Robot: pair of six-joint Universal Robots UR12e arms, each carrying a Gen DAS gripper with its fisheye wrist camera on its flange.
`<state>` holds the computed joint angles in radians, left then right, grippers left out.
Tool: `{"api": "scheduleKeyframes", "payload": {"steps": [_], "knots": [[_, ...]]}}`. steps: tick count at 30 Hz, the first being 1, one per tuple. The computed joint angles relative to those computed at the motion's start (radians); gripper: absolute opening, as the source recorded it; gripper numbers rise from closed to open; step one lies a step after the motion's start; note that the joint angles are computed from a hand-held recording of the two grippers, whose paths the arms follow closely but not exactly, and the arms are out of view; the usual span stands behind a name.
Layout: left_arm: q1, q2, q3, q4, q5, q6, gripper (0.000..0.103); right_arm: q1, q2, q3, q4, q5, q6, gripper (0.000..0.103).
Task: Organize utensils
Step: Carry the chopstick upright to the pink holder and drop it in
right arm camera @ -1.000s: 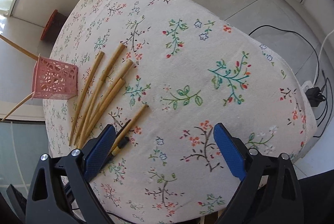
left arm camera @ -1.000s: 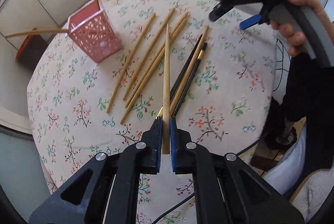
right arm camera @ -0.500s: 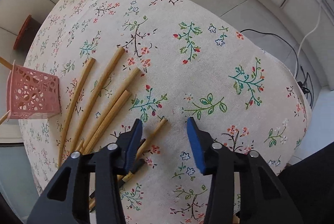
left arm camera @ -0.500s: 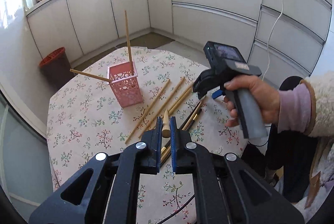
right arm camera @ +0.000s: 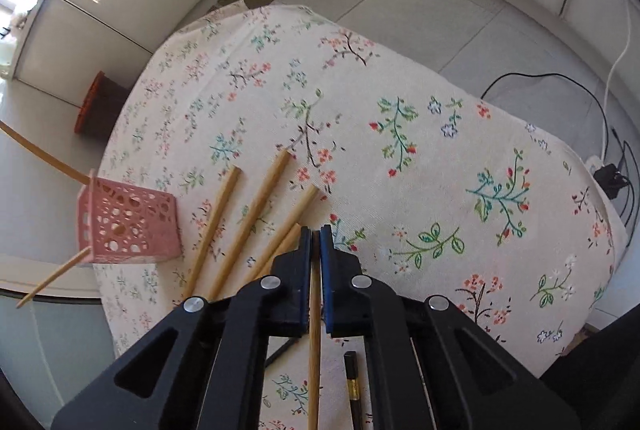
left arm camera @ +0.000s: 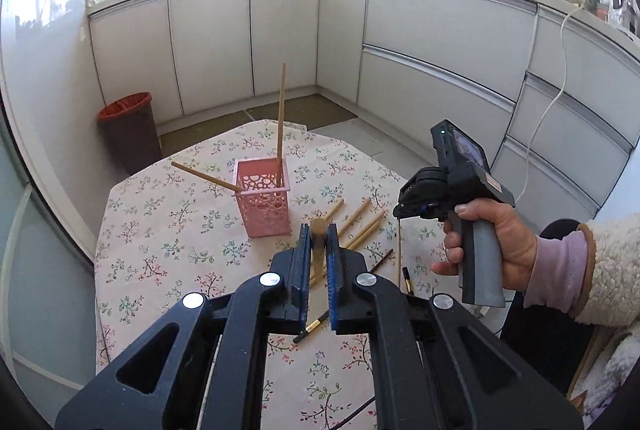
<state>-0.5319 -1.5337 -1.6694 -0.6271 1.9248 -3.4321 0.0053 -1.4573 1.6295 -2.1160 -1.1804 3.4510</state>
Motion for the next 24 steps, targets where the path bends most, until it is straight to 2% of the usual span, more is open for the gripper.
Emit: {"api": "scheduleKeyframes", "payload": {"steps": [5, 12, 24], "knots": [[-0.004, -0.013, 0.027, 0.029, 0.015, -0.008, 0.007, -0.024, -0.017, -0.028, -0.012, 0.073, -0.056, 0.005], [-0.012, -0.035, 0.090, 0.017, 0.049, -0.020, 0.007, -0.054, -0.055, -0.070, -0.006, 0.144, -0.169, 0.005], [0.002, -0.077, 0.208, -0.007, 0.078, -0.049, 0.006, -0.088, -0.072, -0.172, -0.040, 0.221, -0.246, 0.005]]}}
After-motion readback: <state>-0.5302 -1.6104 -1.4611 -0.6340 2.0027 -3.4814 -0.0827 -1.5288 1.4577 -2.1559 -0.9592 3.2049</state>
